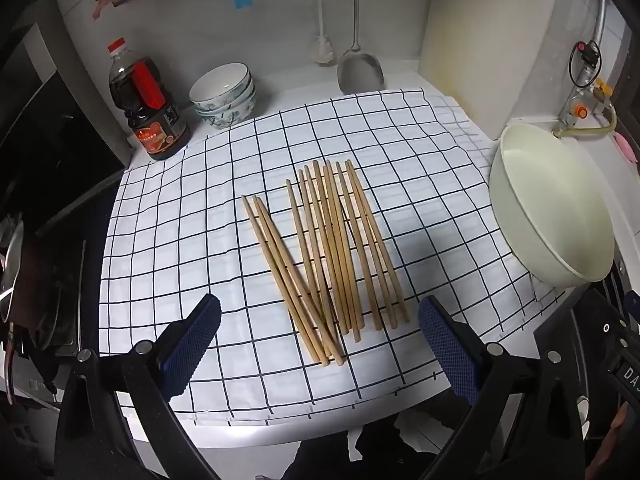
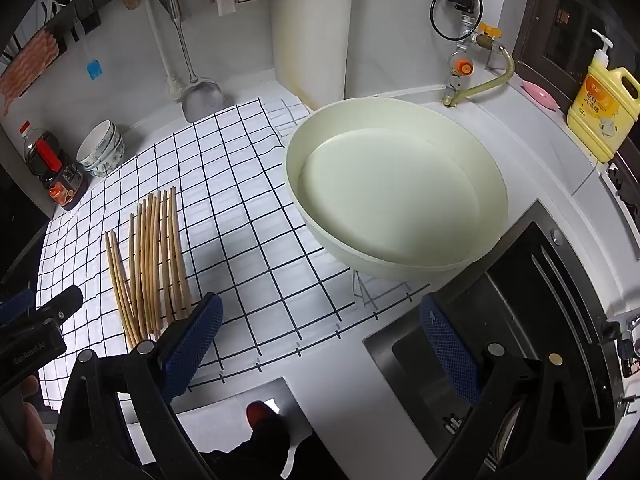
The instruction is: Organize utensils
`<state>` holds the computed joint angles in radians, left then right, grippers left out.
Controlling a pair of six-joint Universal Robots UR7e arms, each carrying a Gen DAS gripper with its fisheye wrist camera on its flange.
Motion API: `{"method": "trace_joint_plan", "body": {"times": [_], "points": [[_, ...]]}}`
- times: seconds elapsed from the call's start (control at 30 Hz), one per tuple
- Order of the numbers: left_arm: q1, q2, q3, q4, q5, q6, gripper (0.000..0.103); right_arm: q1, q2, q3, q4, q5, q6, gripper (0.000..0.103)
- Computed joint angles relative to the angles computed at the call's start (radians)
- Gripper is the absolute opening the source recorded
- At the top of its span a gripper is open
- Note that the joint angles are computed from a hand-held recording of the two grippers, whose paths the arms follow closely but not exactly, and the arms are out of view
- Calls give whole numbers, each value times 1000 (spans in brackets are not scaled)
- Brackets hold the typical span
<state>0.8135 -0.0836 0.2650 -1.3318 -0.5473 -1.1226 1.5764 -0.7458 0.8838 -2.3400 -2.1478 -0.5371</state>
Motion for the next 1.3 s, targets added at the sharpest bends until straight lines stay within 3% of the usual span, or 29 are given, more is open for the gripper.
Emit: {"method": "trace_joint_plan", "body": {"times": [1.3], "points": [[3,32,-68,41,-2,6,97,2,12,-11,5,-1,4,94]]}}
